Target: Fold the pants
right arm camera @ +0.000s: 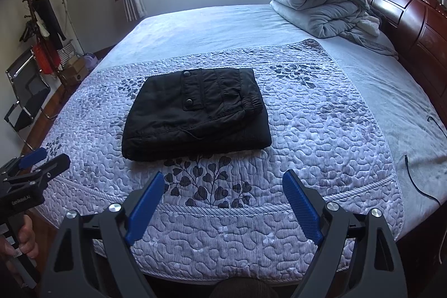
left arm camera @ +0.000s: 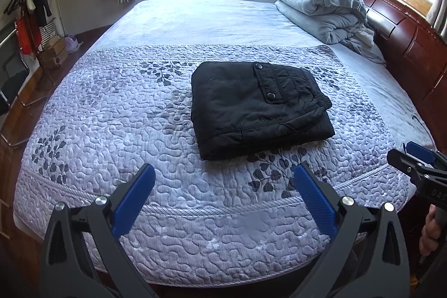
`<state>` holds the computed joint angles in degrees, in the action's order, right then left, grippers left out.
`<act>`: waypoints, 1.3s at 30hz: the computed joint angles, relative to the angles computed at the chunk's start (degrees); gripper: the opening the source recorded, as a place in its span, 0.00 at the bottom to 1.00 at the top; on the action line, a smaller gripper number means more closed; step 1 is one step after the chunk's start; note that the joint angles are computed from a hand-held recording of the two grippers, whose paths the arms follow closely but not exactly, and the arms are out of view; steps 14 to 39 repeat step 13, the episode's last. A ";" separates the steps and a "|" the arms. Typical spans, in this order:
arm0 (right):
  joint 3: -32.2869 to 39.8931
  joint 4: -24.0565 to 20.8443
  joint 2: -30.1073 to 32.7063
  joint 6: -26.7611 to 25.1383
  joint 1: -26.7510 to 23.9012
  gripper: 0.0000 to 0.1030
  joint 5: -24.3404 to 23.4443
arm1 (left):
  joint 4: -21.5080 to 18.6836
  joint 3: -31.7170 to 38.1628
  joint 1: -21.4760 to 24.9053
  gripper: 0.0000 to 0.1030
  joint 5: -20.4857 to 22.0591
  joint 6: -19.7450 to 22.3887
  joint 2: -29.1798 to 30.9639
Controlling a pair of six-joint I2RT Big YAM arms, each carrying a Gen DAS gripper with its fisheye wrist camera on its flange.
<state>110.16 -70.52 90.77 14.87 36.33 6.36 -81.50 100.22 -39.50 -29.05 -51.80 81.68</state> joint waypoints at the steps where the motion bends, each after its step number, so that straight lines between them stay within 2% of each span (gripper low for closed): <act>1: 0.06 -0.03 0.05 -0.02 -0.03 0.85 -0.01 | -0.21 0.07 -0.06 0.96 -0.32 0.06 0.06; 6: 0.06 -0.02 0.19 -0.06 -0.23 0.85 -0.22 | -0.41 0.25 -0.15 0.96 -0.31 0.63 0.16; 10: -0.11 0.07 0.09 -0.01 -0.32 0.85 -0.48 | -2.06 0.93 -0.10 0.96 -0.27 -0.07 0.84; 39: -0.14 0.05 0.06 -0.06 -0.32 0.85 -0.48 | -1.60 0.48 0.00 0.96 0.16 -0.21 0.52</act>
